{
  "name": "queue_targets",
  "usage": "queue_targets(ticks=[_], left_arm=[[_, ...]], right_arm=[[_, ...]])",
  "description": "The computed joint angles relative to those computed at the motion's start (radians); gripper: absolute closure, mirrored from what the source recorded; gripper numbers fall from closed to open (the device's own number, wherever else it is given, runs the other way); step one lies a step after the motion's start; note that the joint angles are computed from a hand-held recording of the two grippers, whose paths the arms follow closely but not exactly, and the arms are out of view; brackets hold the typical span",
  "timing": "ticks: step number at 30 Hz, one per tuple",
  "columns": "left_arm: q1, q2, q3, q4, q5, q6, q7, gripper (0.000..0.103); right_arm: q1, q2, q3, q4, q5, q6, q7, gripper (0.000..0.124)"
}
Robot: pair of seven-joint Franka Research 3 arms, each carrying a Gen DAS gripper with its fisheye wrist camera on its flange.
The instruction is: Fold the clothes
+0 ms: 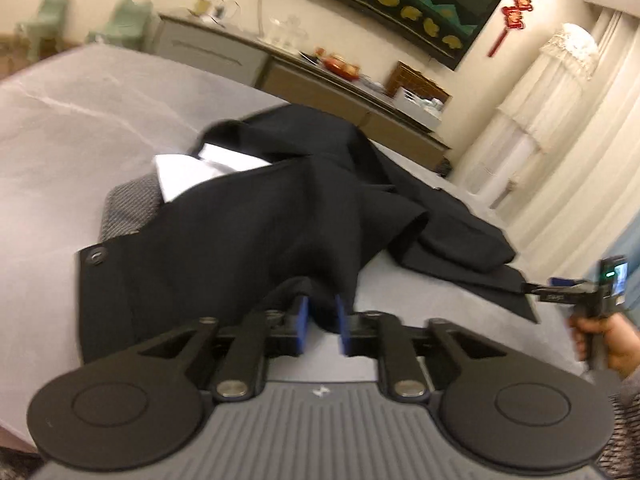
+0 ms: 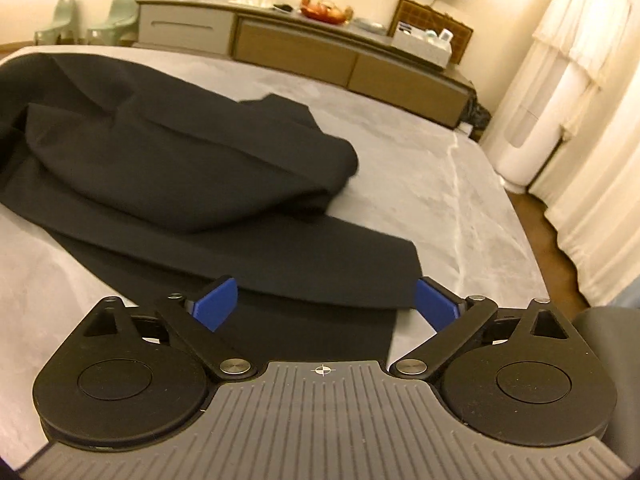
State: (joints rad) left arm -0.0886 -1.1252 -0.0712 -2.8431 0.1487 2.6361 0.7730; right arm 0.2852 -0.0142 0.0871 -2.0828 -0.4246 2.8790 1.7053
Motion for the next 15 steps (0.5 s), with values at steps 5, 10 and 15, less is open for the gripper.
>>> queue_targets(ticks=[5,10,15], left_arm=[[0.033,-0.024,-0.078,0.000,0.050,-0.049,-0.064,0.028],[0.039,0.095,-0.099,0.027,0.085,0.001,-0.115,0.020],[0.054,0.139,-0.131,0.046,0.179,-0.018,-0.075,0.016]], right_arm=[[0.009,0.005,0.003,0.002,-0.025,0.003,0.012,0.023],[0.012,0.012,-0.004,0.008,0.009,-0.041,-0.048,0.023],[-0.007,-0.005,-0.016,-0.018,-0.020,-0.041,-0.020,0.023]])
